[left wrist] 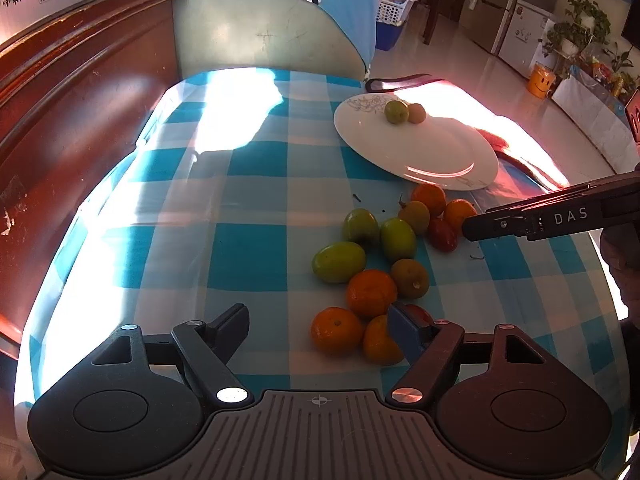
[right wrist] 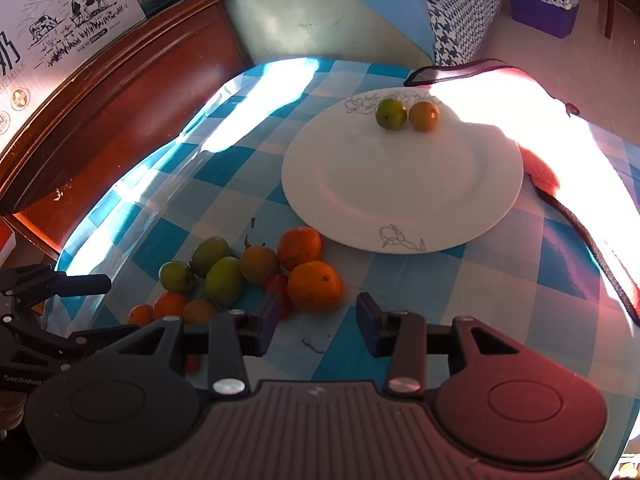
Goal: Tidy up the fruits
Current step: 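Move both open tools back to the fruit pile, then grasp a tangerine with the left tool while the right tool grasps another tangerine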
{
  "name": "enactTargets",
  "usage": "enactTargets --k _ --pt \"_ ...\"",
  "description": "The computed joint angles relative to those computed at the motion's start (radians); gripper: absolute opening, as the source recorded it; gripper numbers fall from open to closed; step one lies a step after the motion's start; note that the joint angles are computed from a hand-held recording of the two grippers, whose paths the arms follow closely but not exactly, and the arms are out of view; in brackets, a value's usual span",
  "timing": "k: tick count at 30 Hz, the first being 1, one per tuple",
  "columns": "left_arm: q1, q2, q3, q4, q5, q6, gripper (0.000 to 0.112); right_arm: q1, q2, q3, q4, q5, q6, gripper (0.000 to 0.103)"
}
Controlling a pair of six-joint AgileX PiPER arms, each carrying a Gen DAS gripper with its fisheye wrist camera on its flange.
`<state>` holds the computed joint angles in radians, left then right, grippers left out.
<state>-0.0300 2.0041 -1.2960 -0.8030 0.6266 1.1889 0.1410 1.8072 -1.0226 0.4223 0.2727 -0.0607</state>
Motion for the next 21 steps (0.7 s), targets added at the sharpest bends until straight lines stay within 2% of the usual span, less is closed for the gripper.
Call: enactTargets --k 5,9,13,15,17,21 --pt "0.003 0.021 -0.028 0.004 0.035 -0.034 0.062 -0.001 0.015 -0.016 0.007 0.005 0.000 0.044" --pt "0.003 0.026 -0.031 -0.004 0.042 -0.034 0.062 -0.003 0.035 -0.029 0.016 0.014 -0.007 0.044" --pt "0.014 0.042 -0.056 0.000 0.082 -0.068 0.061 -0.003 0.037 -0.025 0.041 0.000 -0.034 0.044" --pt "0.023 0.050 -0.076 0.002 0.119 -0.085 0.050 -0.001 0.036 -0.023 0.051 -0.004 -0.051 0.044" --pt "0.029 0.054 -0.088 0.008 0.138 -0.104 0.046 -0.002 0.036 -0.019 0.102 -0.007 -0.107 0.040" --pt "0.033 0.051 -0.092 0.035 0.124 -0.136 0.046 -0.001 0.035 -0.017 0.085 -0.009 -0.099 0.035"
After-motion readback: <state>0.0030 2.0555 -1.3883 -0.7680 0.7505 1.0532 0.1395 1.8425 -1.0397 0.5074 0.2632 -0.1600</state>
